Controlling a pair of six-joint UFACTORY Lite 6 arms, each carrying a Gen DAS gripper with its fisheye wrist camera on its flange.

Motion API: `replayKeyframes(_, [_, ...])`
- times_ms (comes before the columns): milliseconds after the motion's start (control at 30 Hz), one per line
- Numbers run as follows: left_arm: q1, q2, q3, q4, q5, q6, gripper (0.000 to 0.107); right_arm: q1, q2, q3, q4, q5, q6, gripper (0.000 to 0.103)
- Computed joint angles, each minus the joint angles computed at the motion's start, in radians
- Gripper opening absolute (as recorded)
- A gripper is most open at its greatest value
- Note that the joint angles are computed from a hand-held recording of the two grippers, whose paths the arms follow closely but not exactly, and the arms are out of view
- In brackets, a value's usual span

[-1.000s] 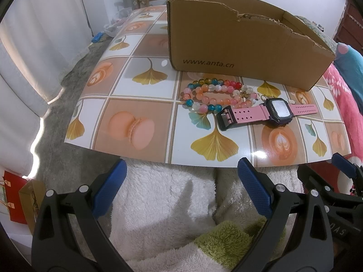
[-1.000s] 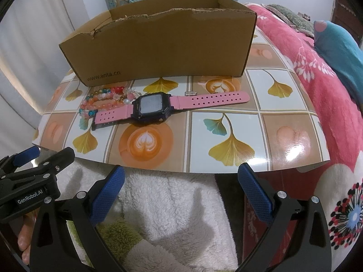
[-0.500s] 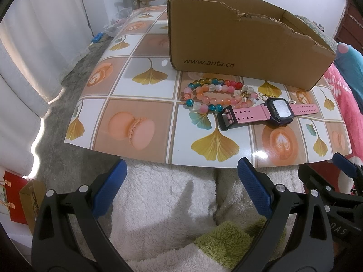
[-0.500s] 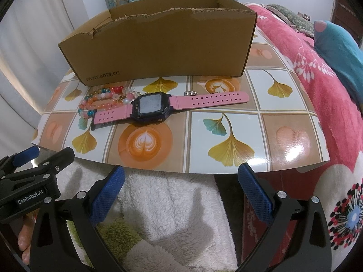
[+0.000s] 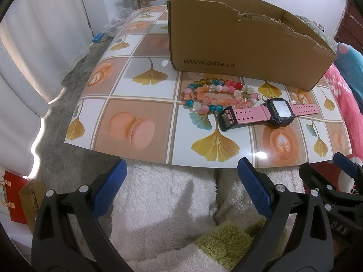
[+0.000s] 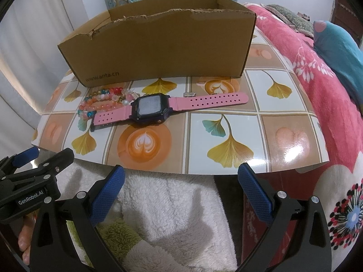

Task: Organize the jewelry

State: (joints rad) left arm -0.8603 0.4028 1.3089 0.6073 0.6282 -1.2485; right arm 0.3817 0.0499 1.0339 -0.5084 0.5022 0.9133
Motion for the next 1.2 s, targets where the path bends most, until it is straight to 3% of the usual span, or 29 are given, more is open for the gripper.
replayKeyframes(1200, [0.021, -0.008, -0.025, -0.004, -0.014, 0.016, 0.094, -0.012, 0.019, 0.016, 0.007, 0.005, -0.013, 0.097])
